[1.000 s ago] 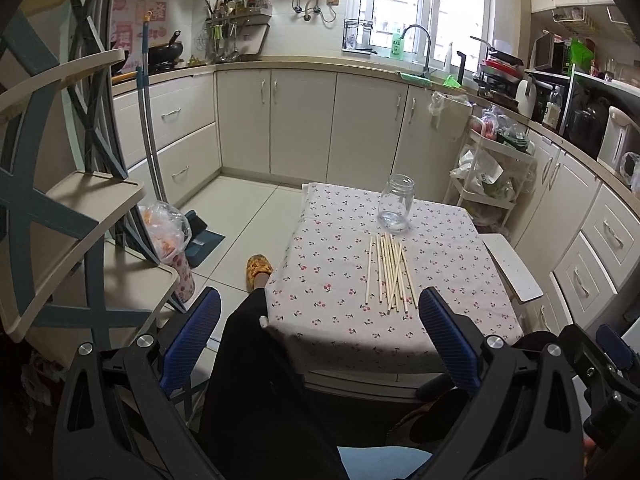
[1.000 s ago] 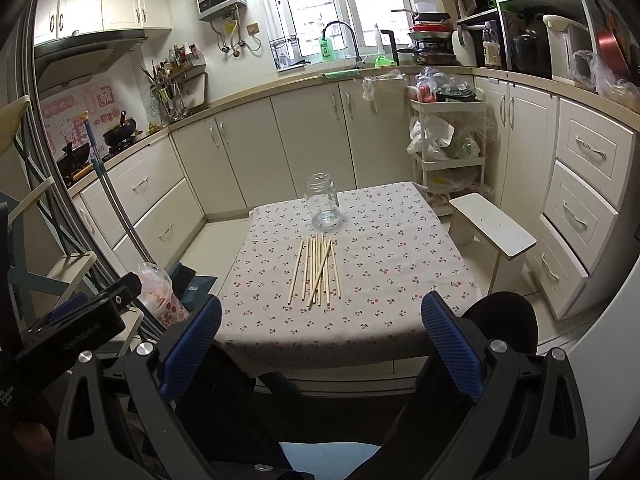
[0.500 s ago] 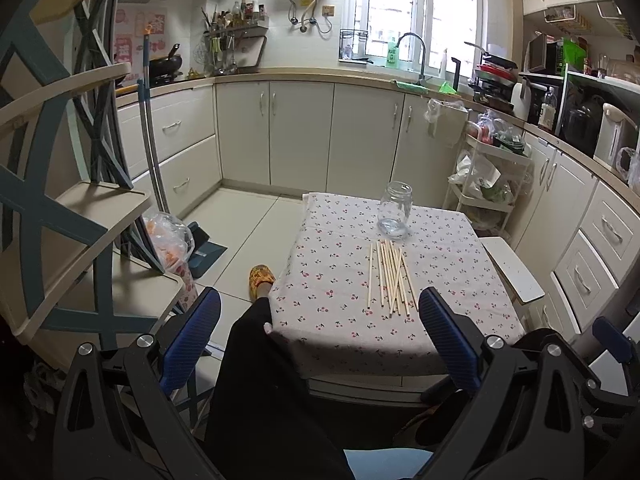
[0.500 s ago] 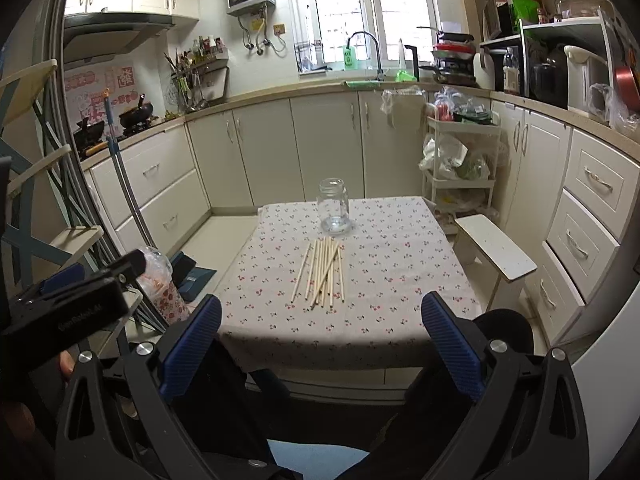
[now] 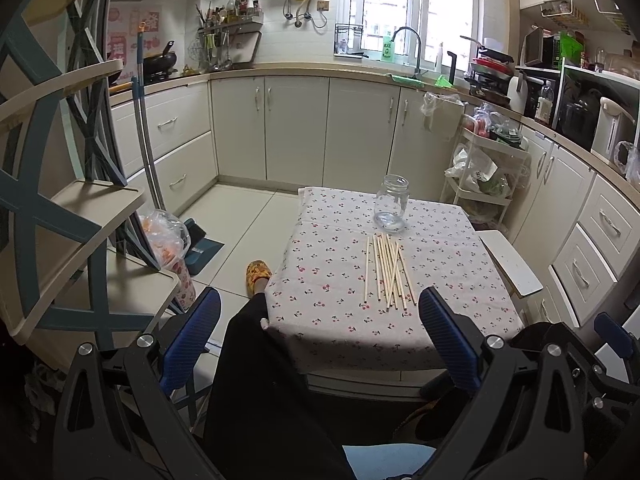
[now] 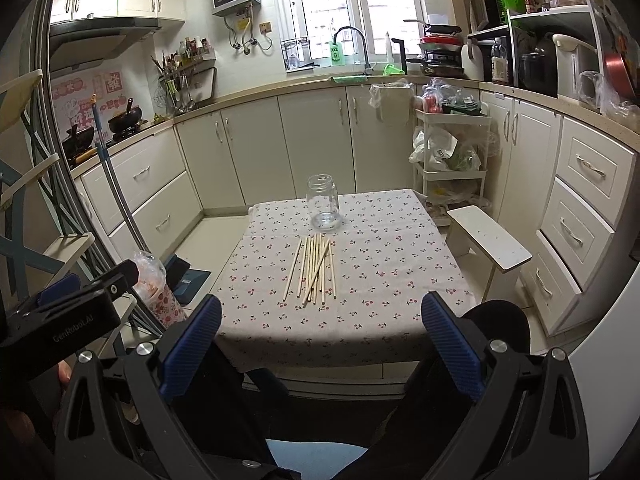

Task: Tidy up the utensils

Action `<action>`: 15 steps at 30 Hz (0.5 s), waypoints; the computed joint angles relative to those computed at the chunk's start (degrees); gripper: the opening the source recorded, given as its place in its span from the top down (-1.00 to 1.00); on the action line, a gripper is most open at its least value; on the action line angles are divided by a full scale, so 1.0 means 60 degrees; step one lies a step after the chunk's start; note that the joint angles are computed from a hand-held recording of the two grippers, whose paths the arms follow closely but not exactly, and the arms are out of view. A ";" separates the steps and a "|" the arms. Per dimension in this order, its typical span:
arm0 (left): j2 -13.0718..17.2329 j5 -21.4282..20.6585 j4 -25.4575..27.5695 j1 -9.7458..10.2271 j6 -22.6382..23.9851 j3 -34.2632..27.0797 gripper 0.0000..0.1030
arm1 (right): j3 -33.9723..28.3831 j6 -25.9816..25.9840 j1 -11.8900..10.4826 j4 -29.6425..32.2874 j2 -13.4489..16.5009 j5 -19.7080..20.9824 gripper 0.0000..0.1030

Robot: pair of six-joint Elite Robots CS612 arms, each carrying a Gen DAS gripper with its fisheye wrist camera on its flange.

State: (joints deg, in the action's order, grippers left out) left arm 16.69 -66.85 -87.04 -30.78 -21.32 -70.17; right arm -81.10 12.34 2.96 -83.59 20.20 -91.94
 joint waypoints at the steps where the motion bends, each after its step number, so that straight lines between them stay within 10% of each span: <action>1: -0.0002 0.0008 -0.0002 -0.0003 0.0008 0.0005 -0.85 | 0.0002 -0.0020 -0.0007 0.0009 -0.0004 0.0010 -0.86; 15: -0.0013 -0.0006 0.0011 -0.0041 0.0027 -0.0002 -0.85 | 0.0017 -0.0037 -0.0041 -0.0062 -0.0028 0.0028 -0.86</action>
State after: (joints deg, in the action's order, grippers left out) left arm 16.62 -66.89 -86.97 -31.02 -21.16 -70.19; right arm -81.00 12.12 2.72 -83.96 20.03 -91.77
